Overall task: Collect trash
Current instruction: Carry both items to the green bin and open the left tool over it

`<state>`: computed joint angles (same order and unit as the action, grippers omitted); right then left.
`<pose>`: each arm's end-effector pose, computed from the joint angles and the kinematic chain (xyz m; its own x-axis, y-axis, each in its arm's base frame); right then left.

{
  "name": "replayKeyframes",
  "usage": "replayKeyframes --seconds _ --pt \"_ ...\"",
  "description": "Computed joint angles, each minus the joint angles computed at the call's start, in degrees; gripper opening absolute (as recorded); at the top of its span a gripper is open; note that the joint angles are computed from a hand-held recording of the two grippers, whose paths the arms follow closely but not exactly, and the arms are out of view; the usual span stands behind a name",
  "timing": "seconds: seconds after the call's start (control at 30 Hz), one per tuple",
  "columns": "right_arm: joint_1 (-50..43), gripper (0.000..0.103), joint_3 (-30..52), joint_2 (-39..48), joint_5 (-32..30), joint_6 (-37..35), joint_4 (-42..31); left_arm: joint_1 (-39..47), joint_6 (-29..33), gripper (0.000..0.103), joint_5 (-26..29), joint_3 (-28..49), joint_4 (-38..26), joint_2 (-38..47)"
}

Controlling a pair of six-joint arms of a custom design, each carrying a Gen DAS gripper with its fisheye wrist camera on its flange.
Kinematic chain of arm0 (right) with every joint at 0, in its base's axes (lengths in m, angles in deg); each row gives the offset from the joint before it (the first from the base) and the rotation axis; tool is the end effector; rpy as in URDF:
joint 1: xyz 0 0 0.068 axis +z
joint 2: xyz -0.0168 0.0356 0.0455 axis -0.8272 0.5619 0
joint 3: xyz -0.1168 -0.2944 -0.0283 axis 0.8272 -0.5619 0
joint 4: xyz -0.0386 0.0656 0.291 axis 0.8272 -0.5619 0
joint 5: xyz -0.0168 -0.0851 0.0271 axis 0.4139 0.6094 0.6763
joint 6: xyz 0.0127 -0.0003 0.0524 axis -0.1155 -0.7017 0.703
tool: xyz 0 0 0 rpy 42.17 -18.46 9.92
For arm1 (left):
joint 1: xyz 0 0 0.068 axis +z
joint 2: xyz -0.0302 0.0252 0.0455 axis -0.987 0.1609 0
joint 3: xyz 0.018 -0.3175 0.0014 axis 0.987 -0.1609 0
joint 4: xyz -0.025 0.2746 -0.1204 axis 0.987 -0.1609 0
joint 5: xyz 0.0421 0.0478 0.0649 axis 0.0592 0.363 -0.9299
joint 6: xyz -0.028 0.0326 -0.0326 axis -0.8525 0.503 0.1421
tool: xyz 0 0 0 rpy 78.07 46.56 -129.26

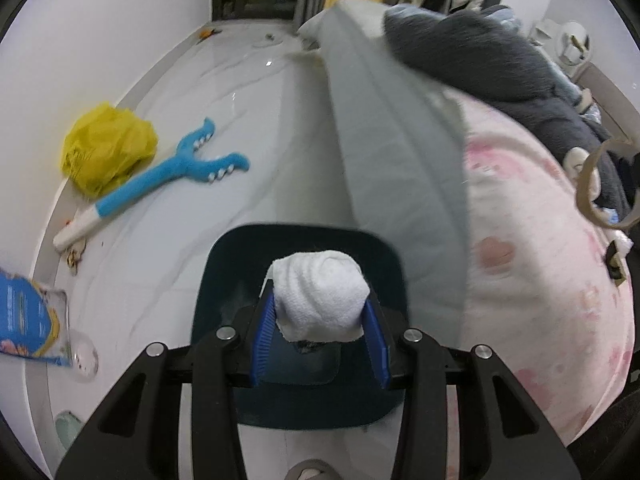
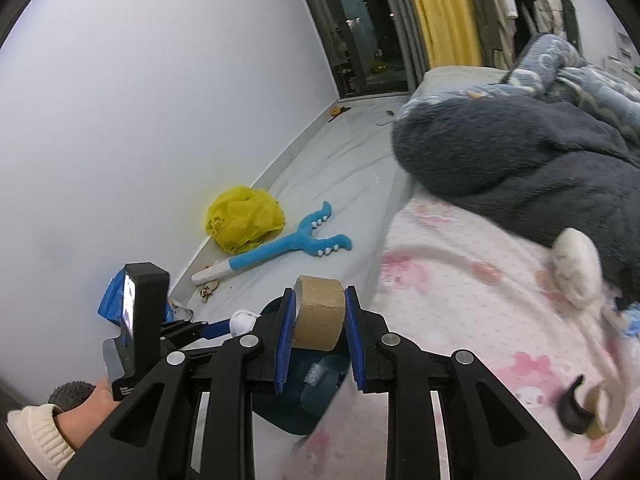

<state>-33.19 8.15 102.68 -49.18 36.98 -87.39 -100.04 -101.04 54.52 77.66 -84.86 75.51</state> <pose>0.3765 0.1771 0.2868 -0.5969 -0.3857 -0.7035 -0.7407 0.6018 0.2985 0.2551 -0.0810 0.2089 -0.7868 -0.3633 -0.4990 -0.3366 0.9302 -0.1465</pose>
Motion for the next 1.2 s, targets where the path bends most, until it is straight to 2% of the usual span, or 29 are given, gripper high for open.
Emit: replayKeyframes --seconds 0.43,0.53,0.6,0.63,0.67,0.77,1.0,1.2 --pt "7.93 0.025 1.45 3.96 3.57 1.78 0.42 7.36 1.40 0.045 8.64 -6.17 0.00 2.41" --pt "9.46 0.025 2.30 5.28 4.75 1.97 -0.19 9.29 2.83 0.051 12.92 -7.34 0.67 3.29" --pt "10.71 0.025 2.95 6.58 6.13 2.16 -0.75 9.58 3.62 0.058 13.40 -7.84 1.13 3.37" --pt "11.13 0.025 3.41 7.29 6.66 2.21 -1.17 9.99 4.11 0.067 13.98 -8.30 1.29 2.99" --pt "11.48 0.025 3.75 7.87 7.14 2.33 -1.35 10.80 4.67 0.071 15.11 -9.08 1.48 2.16" --pt "12.61 0.025 4.75 9.72 8.53 2.85 -2.13 12.42 5.67 0.074 16.01 -10.44 1.23 -0.03" --pt "15.43 0.025 6.53 13.47 11.80 2.94 -4.59 17.84 7.99 0.075 18.17 -13.19 0.25 -4.92" --pt "16.84 0.025 9.31 17.74 13.77 3.23 -6.79 21.42 11.71 0.075 17.35 -14.50 -2.08 -9.67"
